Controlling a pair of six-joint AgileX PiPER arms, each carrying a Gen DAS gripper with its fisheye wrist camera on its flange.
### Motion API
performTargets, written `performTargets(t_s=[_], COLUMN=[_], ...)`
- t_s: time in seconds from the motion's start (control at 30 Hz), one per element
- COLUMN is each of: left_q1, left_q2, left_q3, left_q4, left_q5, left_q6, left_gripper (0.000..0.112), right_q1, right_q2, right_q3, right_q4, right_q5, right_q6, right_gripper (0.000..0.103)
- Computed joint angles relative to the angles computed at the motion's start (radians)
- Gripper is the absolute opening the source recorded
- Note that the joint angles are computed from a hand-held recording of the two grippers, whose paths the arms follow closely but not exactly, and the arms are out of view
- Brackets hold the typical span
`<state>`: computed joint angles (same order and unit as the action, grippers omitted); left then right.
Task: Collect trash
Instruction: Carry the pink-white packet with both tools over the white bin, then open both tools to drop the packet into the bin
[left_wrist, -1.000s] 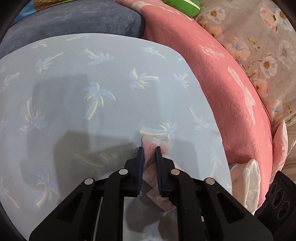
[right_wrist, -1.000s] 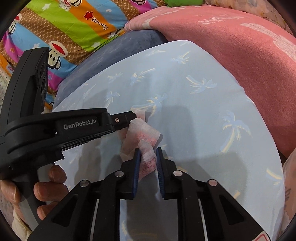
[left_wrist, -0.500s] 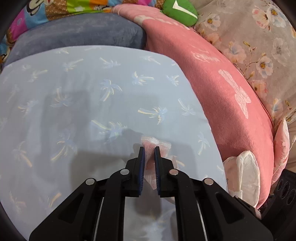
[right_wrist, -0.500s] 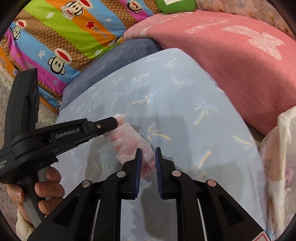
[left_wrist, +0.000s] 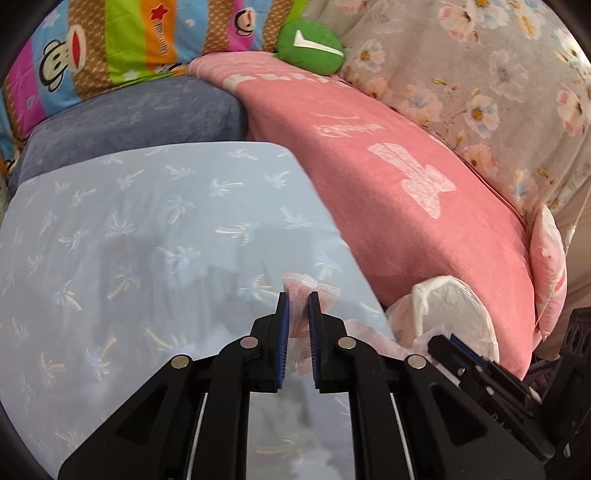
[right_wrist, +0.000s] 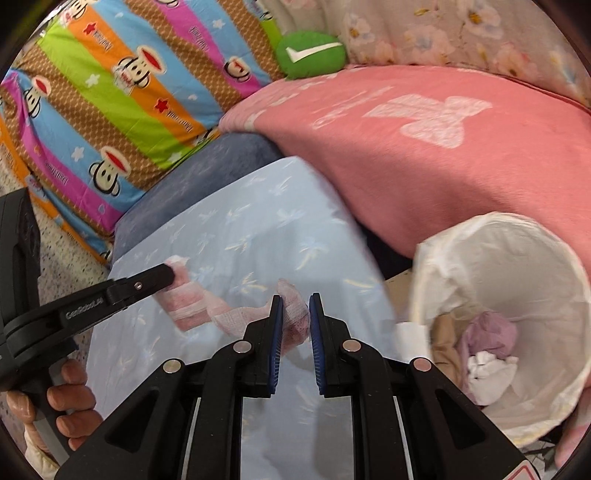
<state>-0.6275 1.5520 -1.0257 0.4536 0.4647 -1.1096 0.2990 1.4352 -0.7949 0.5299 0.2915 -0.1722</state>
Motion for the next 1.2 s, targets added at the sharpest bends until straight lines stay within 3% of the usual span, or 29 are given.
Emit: performTargets(t_s=[0.3, 0.43, 0.77, 1.0, 1.2], left_q1=[-0.158, -0.207, -0.293, -0.335, -0.344], left_q2=[0.081, 0.138, 0.297, 0.428, 0.514], left_q3=[-0.128, -0.202, -0.411, -0.572, -0.675], left_q4=[0.083, 0.065, -0.005, -0.069, -0.099], left_q5=[0.080, 0.106, 0.177, 0.239, 0.278], left_q6=[-0.063, -0.028, 0.086, 0.182, 0.222], left_gripper=[0.010, 0.010, 0.010, 0.011, 0.012], right_q1=[-0.251, -0.401, -0.689, -0.808, -0.831], right_q2=[-0.167, -0.202, -0.242, -0.220, -0.192], right_q3=[0.092, 0.124, 0.150, 0.148, 0.131], right_q4=[-0.001, 0.124, 0.266, 0.335, 0.376], right_q5=[0.061, 0.102, 0.178, 0.210, 0.248], right_q6=[-0.097, -0.268, -0.512, -0.617, -0.666], right_gripper=[0.013, 0.013, 0.013, 0.013, 0.013])
